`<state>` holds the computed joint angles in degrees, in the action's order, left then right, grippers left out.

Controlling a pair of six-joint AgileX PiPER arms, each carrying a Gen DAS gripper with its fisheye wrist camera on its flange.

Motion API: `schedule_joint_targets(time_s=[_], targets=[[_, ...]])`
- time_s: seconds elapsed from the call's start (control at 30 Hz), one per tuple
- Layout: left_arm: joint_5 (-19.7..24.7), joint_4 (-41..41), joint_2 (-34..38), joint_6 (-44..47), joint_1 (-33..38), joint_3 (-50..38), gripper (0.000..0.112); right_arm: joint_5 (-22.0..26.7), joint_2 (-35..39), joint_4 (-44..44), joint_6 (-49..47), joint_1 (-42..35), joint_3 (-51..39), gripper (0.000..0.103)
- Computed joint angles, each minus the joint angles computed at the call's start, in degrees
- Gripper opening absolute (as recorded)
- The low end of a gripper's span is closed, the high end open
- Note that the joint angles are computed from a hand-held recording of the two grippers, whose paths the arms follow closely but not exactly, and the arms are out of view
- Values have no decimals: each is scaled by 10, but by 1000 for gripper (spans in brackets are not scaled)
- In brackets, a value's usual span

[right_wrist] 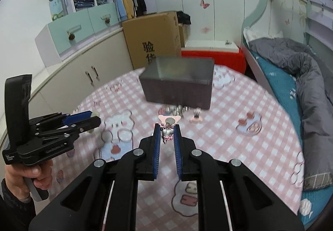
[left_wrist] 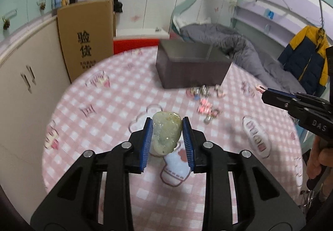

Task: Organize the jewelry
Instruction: 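Carry the jade pendant and pink charm into the gray box and open both tools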

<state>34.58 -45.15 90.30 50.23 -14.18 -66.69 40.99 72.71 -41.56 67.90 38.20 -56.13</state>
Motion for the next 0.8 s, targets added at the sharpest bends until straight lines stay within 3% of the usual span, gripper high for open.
schedule_joint_targets(time_s=[0.2,0.4,0.8], targets=[[32,-3,-18,-19,5,-73,29,42,-7,10,-84,-20,-85,11],[44,42,12,-91,-20,-183,29,45,9,64,-193,-80,-180,11],[184,173,243,-272,-85,-558,29,3,128,300,-414,-232,-307,11]])
